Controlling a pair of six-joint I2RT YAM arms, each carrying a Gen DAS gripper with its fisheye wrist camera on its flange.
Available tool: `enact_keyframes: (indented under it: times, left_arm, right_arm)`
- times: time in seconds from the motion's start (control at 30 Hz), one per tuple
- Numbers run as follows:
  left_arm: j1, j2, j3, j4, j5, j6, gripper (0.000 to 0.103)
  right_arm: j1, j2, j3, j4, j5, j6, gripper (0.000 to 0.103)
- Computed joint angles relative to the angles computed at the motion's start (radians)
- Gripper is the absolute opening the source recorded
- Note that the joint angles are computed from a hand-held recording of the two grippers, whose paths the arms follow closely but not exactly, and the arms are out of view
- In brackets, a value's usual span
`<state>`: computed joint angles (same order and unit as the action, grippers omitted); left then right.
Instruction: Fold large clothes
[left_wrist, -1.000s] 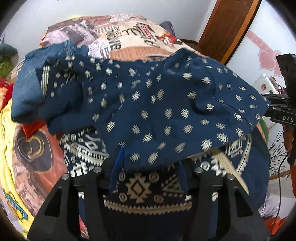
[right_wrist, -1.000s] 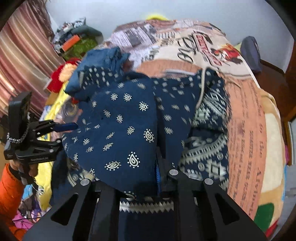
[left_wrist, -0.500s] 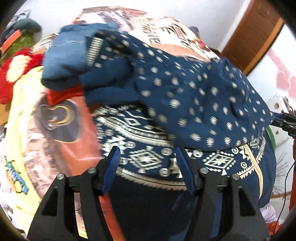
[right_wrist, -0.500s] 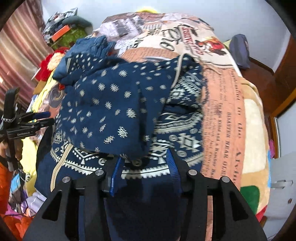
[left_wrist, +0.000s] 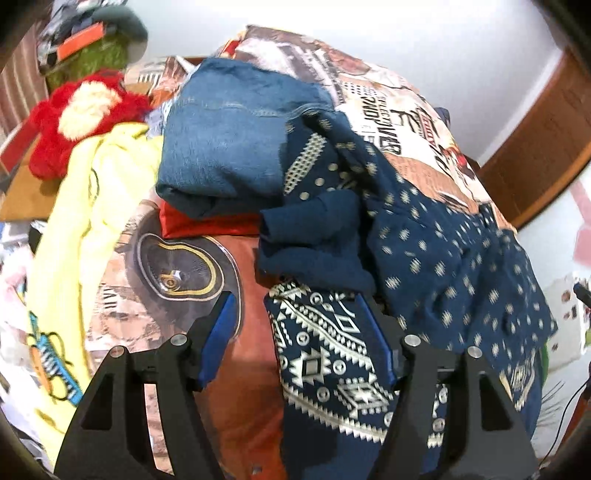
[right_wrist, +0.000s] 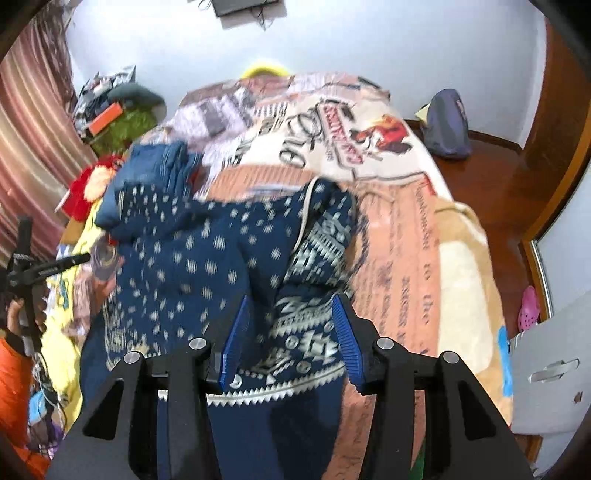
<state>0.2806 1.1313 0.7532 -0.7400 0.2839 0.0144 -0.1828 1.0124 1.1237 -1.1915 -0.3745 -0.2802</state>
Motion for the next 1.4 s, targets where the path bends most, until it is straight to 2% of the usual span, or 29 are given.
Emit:
enact_keyframes:
  times: [0.07, 0.3, 0.43, 0.5, 0.63, 0.77, 0.93, 0.97, 1.0, 1.03, 1.07, 1.1, 1.13, 1.2, 1.3, 1.4]
  left_arm:
    - [0.02, 0.064, 0.003, 0.03, 0.024, -0.008, 0.065]
    - [-0.019, 0.299, 0.029, 0.181, 0.002, -0.089, 0.065]
    - [-0.055, 0.411, 0.069, 0.253, -0.012, -0.094, 0.065]
    - [-0.082, 0.446, 0.079, 0.308, -0.045, -0.106, 0.073]
    - [-0.128, 0.497, 0.091, 0.39, -0.093, -0.103, 0.073]
    - [-0.122, 0.547, 0.091, 0.448, -0.043, -0.094, 0.074]
    - [-0.072, 0.565, 0.067, 0.497, 0.06, -0.046, 0.074]
    - [-0.06, 0.567, 0.063, 0.501, 0.091, -0.05, 0.068]
    - [-0.046, 0.569, 0.06, 0.5, 0.142, -0.047, 0.055]
    - [-0.038, 0.567, 0.058, 0.492, 0.161, -0.044, 0.052]
    - [-0.047, 0.547, 0.05, 0.489, 0.143, -0.05, 0.046]
    - [-0.062, 0.519, 0.039, 0.487, 0.113, -0.052, 0.039]
    - [-0.079, 0.487, 0.029, 0.48, 0.08, -0.053, 0.034]
    - [-0.124, 0.398, 0.009, 0.447, 0.006, -0.047, 0.023]
    - [-0.205, 0.262, -0.002, 0.384, -0.088, -0.024, 0.019]
    - [-0.269, 0.16, 0.027, 0.306, -0.115, -0.034, 0.017]
  right_arm:
    - [-0.015, 0.017, -0.006, 0.047, 0.011, 0.015, 0.053]
    - [0.039, 0.192, -0.062, 0.223, 0.07, 0.144, 0.053]
    - [0.065, 0.332, -0.069, 0.309, 0.062, 0.192, 0.053]
    - [0.066, 0.4, -0.069, 0.35, 0.067, 0.227, 0.053]
    - [0.035, 0.544, -0.034, 0.384, 0.006, 0.285, 0.053]
    - [0.046, 0.632, -0.015, 0.413, -0.064, 0.316, 0.053]
    - [0.113, 0.662, -0.029, 0.504, -0.052, 0.351, 0.053]
    - [0.123, 0.665, -0.025, 0.509, -0.046, 0.35, 0.047]
    - [0.139, 0.658, -0.029, 0.513, -0.038, 0.348, 0.039]
    - [0.15, 0.654, -0.029, 0.517, -0.021, 0.344, 0.034]
    - [0.155, 0.65, -0.029, 0.525, -0.014, 0.341, 0.03]
    - [0.149, 0.633, -0.036, 0.523, -0.024, 0.331, 0.018]
    - [0.138, 0.613, -0.04, 0.515, -0.052, 0.322, 0.014]
    - [0.126, 0.55, -0.06, 0.526, -0.092, 0.317, 0.012]
    - [0.122, 0.423, -0.081, 0.514, -0.114, 0.31, 0.012]
    - [0.129, 0.322, -0.071, 0.475, -0.112, 0.299, 0.011]
